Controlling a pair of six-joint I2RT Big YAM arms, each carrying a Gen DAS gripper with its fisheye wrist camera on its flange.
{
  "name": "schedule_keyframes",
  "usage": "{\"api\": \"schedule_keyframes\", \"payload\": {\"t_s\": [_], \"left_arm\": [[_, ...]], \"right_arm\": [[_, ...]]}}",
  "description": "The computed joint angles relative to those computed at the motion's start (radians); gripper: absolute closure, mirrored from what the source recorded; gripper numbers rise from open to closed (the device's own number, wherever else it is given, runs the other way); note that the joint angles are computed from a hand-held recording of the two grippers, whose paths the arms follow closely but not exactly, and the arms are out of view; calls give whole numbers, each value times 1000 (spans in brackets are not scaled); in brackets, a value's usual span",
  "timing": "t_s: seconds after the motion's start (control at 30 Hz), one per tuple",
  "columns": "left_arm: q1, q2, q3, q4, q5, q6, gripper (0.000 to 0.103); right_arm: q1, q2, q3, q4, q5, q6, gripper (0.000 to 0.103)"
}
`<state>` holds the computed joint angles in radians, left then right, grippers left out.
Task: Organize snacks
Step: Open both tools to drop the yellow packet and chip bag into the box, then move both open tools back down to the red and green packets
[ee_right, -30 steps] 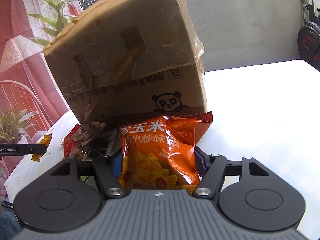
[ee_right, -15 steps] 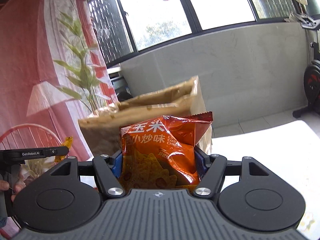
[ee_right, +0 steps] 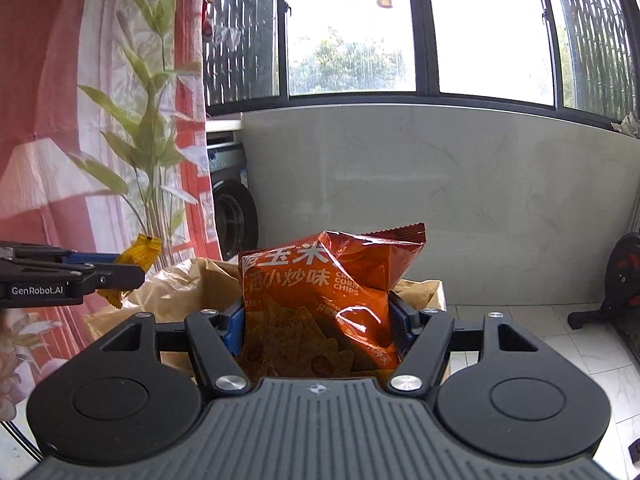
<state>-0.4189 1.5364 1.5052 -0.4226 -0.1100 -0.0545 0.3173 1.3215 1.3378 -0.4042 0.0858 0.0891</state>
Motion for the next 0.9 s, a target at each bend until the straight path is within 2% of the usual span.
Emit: {"api": "schedule_keyframes", "payload": {"t_s": [0.07,0.17,0.27,0.3,0.37,0.67,0.9], "left_arm": [[-2,53,52,-31,-15,-20,69],[-4,95,96,-65,-11,-31,66],[-2,109,109,-57,-20,-29,48],[1,102,96,-41,-12,-34,46],[10,83,74,-35,13,-41,46],[65,-64,-81,5,109,-14,46],[116,-216,-257,9,177,-22,46]], "right_arm": [[11,75,76,-86,35,8,35],[22,138,140,-169,68,36,32],[16,166,175,-225,29,57,25],[15,166,176,-236,23,60,22],[12,149,157,-214,5,64,14],[-4,-11,-10,-54,-58,119,14],[57,-169,-199,114,21,148,14]]}}
